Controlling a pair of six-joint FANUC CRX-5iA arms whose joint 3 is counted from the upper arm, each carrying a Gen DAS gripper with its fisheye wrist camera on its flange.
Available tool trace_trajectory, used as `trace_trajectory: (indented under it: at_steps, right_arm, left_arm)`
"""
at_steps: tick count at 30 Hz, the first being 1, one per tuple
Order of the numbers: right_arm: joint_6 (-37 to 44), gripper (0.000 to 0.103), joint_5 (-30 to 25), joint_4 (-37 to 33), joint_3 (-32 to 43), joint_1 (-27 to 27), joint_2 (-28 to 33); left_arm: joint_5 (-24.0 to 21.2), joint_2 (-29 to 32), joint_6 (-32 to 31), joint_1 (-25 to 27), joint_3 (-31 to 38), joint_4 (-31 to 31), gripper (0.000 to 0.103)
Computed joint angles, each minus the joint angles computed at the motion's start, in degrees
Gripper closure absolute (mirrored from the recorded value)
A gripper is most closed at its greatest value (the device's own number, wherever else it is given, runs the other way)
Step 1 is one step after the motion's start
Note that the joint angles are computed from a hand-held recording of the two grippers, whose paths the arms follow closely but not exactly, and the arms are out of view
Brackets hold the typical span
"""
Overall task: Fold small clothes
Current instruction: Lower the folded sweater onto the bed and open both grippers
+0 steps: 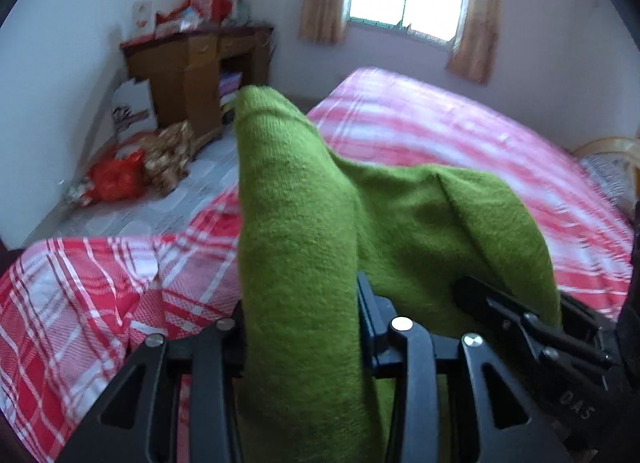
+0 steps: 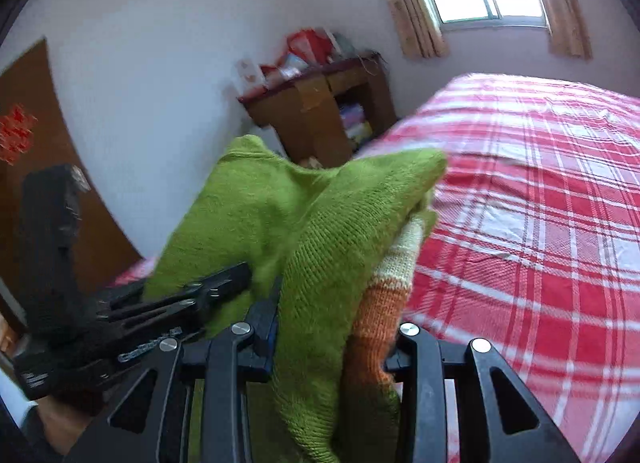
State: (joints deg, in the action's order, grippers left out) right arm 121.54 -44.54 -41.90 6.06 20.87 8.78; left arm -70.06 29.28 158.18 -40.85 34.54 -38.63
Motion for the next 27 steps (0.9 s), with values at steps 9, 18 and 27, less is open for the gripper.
trace_trajectory:
  at_steps: [9, 18, 27]
  right_arm:
    - [-8.44, 0.058, -18.02, -9.83, 15.03, -7.7, 14.89]
    - [-8.31, 0.057, -1.34, -8.06, -0.64, -9.32, -1.57]
    - [1.04, 0.087, 1.31, 4.32, -11.84, 1.5, -12.82]
  left_arm:
    - [11.32, -6.61, 12.12, 3.33, -11.69, 5.64, 0.025]
    - [11.6, -7.86, 15.95, 2.91, -12.87, 3.48, 0.014]
    - [-11.03, -1.83, 12.67, -4.39, 0.98, -5.39, 0.013]
